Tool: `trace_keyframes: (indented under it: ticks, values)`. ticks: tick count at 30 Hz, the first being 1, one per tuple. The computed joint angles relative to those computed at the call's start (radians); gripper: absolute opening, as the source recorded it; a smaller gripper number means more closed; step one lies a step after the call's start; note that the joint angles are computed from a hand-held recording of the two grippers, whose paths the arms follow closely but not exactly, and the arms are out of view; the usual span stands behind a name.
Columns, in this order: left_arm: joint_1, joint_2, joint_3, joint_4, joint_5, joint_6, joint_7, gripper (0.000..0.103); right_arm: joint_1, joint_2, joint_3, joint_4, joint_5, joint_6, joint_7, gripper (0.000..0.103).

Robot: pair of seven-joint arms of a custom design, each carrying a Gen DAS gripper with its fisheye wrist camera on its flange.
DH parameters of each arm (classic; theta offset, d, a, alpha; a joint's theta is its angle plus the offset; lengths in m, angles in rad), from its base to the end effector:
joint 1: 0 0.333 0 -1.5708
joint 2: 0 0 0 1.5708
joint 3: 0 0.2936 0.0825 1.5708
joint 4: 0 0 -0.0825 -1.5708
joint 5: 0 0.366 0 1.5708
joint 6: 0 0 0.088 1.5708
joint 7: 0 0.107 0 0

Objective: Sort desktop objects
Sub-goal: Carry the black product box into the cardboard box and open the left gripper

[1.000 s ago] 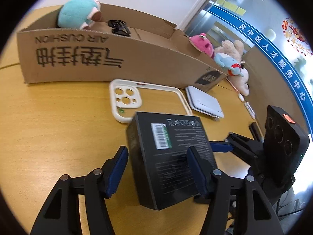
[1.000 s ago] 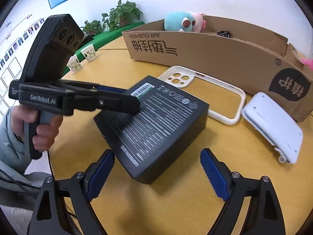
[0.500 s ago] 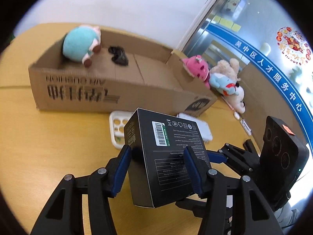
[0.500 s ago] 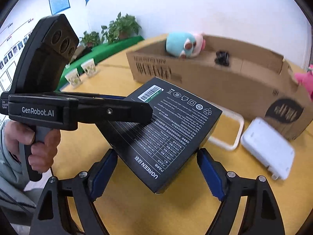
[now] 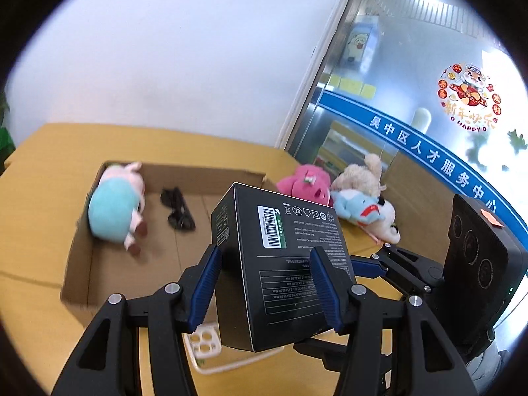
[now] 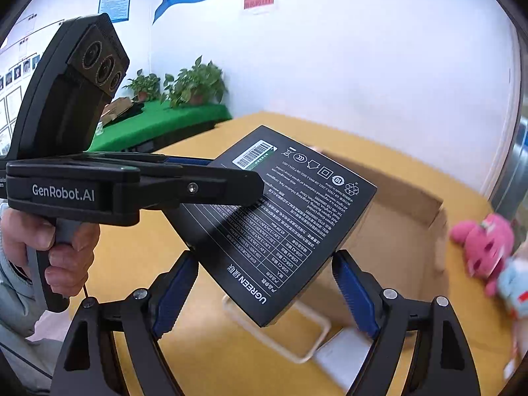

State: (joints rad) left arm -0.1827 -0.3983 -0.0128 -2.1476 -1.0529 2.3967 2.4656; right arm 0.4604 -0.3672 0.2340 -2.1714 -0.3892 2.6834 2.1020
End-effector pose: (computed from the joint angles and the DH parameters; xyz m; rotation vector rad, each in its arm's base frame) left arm 0.4619 -0.0994 0.6234 -1.2974 2.2320 -1.5503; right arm 0.3565 0.3344 0.6230 -1.9492 1.2109 -0.6617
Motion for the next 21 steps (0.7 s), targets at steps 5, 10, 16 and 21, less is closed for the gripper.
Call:
trace_keyframes:
  ticks: [5, 10, 16, 21]
  values:
    - [-0.005, 0.108, -0.015, 0.146, -0.007, 0.013, 0.004, 0.054, -0.007, 0.052, -0.051, 0.097, 0.033, -0.008, -0.106, 0.083]
    - [0.011, 0.249, -0.050, 0.327, -0.019, 0.031, -0.012, 0.055, -0.033, 0.116, -0.082, 0.206, 0.062, -0.026, -0.211, 0.083]
    - [0.045, 0.431, -0.119, 0.551, 0.065, 0.055, -0.091, 0.054, -0.051, 0.241, -0.143, 0.375, 0.215, -0.045, -0.424, 0.083]
    - [0.046, 0.624, -0.178, 0.777, 0.268, 0.070, -0.246, 0.054, -0.099, 0.379, -0.166, 0.553, 0.392, -0.135, -0.628, 0.083]
